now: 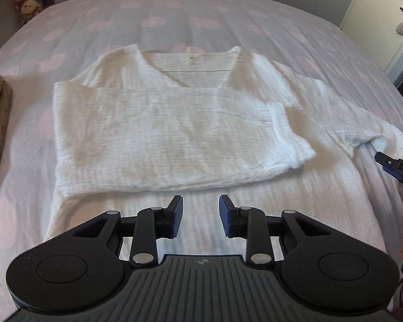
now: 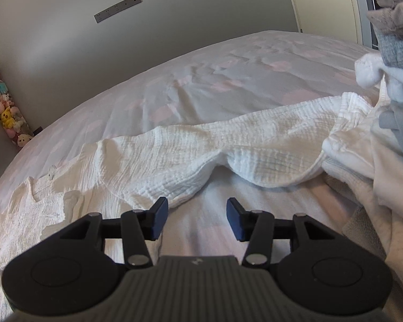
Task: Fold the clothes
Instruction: 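Grasp the other sleeve cuff of the white shirt with the right tool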
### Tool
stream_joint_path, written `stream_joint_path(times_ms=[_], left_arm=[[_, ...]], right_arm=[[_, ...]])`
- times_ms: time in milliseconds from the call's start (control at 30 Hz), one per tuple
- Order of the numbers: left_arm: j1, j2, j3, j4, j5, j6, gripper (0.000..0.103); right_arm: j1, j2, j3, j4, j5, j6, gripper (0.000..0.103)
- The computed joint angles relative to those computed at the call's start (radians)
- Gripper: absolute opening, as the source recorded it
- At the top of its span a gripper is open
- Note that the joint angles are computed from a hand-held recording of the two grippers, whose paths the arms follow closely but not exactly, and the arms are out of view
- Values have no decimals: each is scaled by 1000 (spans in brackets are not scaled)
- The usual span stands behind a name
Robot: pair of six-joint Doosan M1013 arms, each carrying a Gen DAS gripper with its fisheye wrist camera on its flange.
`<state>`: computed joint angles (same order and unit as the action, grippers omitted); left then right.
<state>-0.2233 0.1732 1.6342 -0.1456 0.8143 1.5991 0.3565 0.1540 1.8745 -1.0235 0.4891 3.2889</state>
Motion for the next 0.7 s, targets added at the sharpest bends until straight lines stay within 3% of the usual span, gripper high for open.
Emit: stream_joint_path(times_ms=[67,167,333,533,700], left_arm=[[20,-2,16,18,-27,-10,27],[43,3,28,20,-68,-10,27],[85,11,36,-115,-93,132,27],[91,11,50,-62,-151,145,27],[103,13,55,-15,-164,94,27]], right_arm=[[-9,-1,-21,102,-8,-119,52],[-25,10,-103,259,63,-432,52],[-99,73,-332,526,323,-847,53],[-200,206,-591,651,690,-1039,58],[-274,274,-641,652,866,-1034,57]])
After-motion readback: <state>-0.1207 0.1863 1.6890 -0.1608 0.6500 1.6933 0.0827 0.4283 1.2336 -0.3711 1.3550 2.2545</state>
